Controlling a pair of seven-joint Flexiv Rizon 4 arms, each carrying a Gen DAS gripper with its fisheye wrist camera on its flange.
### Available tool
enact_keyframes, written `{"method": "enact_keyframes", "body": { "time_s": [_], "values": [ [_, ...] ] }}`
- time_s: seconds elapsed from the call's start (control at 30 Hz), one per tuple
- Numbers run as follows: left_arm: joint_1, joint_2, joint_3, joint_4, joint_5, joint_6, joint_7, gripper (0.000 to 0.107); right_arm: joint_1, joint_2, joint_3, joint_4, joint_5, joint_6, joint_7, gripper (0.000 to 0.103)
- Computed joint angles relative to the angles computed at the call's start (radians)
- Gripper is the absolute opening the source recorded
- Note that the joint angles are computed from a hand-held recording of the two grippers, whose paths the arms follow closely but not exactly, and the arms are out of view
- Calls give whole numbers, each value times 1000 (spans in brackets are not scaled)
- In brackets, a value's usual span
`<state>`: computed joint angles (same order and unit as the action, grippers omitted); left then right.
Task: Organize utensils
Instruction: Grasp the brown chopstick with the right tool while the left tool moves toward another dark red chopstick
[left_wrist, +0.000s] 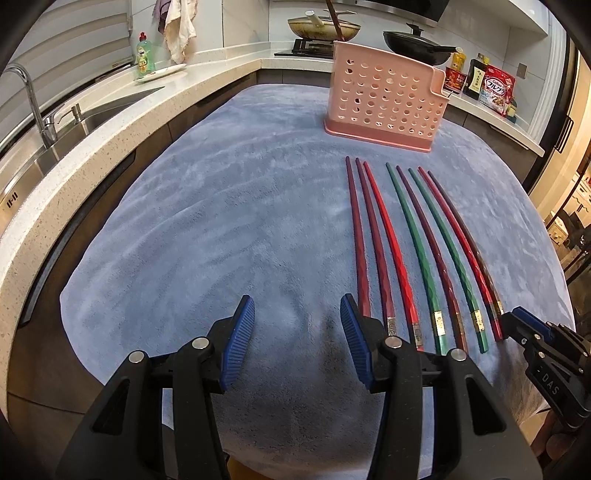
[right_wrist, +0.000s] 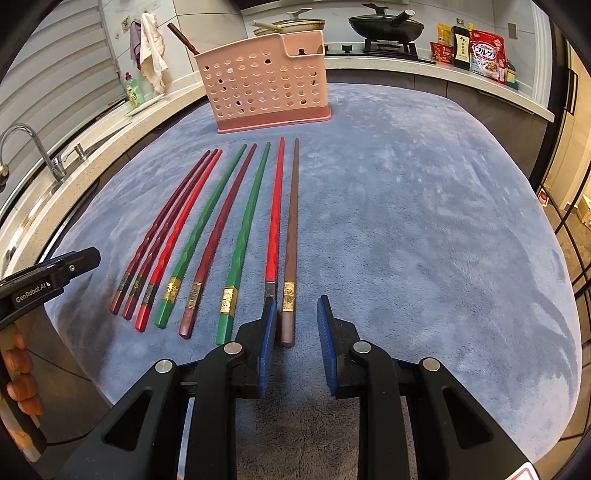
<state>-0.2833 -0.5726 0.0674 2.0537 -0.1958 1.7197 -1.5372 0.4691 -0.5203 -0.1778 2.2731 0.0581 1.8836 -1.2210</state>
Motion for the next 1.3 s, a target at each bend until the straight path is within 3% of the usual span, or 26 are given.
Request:
{"method": "enact_keyframes", "body": {
  "time_s": [0.1,0.33,0.5,0.77,1.0,1.3],
  "values": [
    [10,1,-13,4,4,2,1,46,-35,-2,31,-3,-12,-10,8,19],
    [39,-1,-49,13,7,-2,4,49,-4,-7,4,7,-2,3,1,19],
    [74,-1,-90,24,13,10,7,54,31,-10,-32,12,18,5,-8,8],
    [85,-5,-113,23,17,2,14,57,4,-6,-10,16,21,13,-7,8],
    [57,-24,-90,8,15,-18,12,58,-21,-4,9,18,18,16,-5,8],
    [-44,-52,15,-32,13,-39,-9,57,-66,-3,48,15,-5,11,-1,8]
  ]
}}
